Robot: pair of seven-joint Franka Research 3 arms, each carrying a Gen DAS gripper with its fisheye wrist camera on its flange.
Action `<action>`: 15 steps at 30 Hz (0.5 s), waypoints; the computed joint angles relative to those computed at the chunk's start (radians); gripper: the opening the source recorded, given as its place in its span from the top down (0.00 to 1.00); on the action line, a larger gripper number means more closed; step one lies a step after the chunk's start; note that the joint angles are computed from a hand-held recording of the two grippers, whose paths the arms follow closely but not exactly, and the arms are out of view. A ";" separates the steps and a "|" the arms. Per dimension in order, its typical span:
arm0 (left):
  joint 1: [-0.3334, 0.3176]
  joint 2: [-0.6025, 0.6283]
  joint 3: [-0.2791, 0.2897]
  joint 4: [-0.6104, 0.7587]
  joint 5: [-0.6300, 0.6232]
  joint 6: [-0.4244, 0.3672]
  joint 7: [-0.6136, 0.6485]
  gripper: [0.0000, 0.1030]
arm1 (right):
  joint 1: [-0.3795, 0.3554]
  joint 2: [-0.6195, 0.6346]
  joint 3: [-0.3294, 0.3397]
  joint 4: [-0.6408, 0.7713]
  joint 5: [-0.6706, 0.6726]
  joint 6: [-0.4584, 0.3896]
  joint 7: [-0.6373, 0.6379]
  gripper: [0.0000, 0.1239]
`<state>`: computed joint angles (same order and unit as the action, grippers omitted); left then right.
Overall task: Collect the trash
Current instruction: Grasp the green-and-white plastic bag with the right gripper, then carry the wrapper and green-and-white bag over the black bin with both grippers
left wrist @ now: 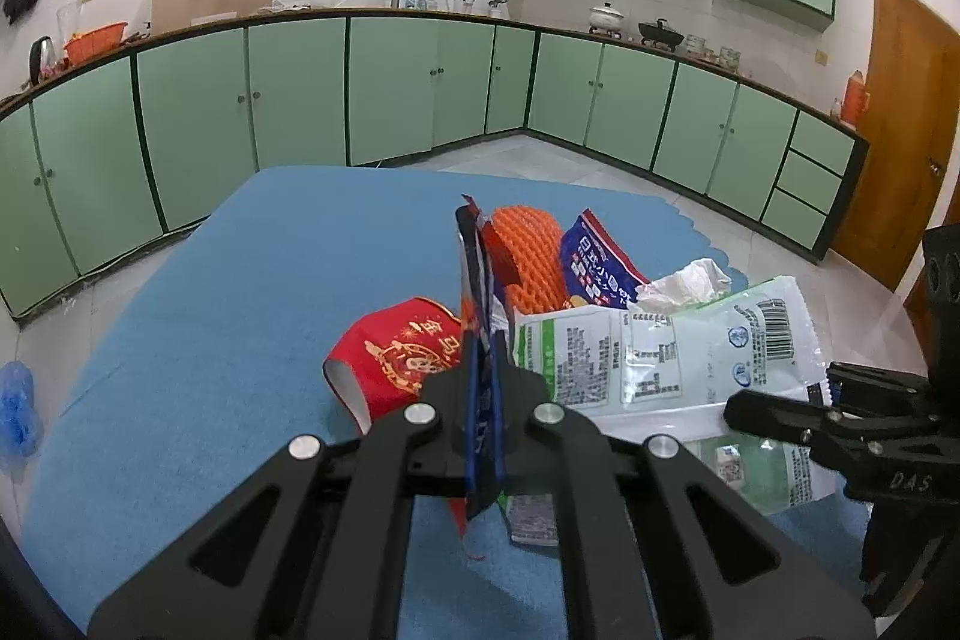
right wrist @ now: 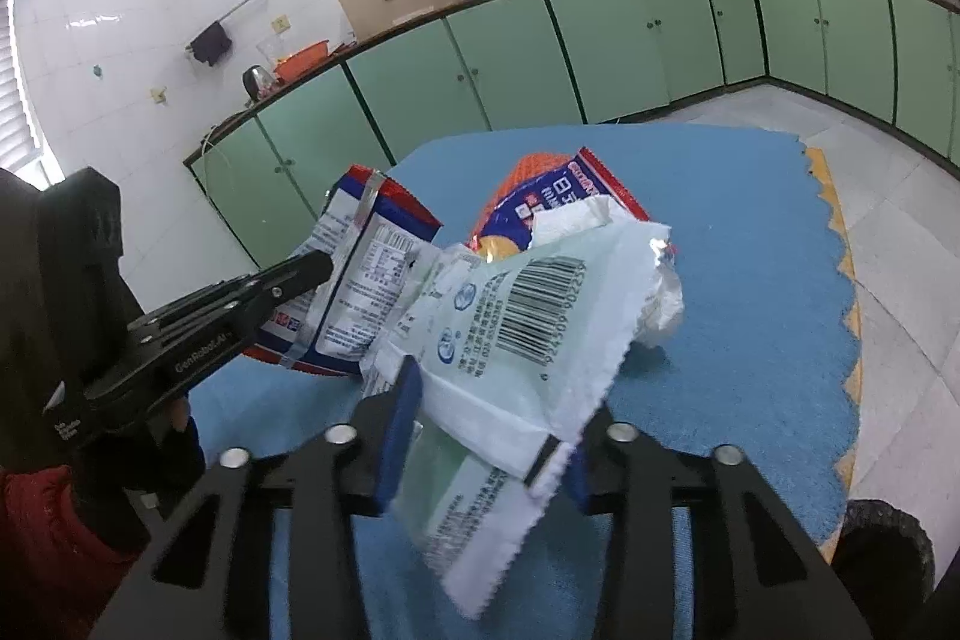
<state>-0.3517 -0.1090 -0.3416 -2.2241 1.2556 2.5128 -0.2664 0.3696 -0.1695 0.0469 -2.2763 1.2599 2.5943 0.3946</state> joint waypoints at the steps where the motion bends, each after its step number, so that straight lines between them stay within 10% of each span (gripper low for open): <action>1: 0.000 -0.006 0.000 -0.004 -0.001 0.002 -0.005 0.97 | -0.001 -0.004 -0.002 -0.001 0.003 -0.006 -0.003 0.78; 15: -0.012 -0.072 -0.040 -0.020 0.013 -0.029 -0.024 1.00 | 0.022 -0.180 -0.029 -0.097 0.066 0.039 -0.066 0.97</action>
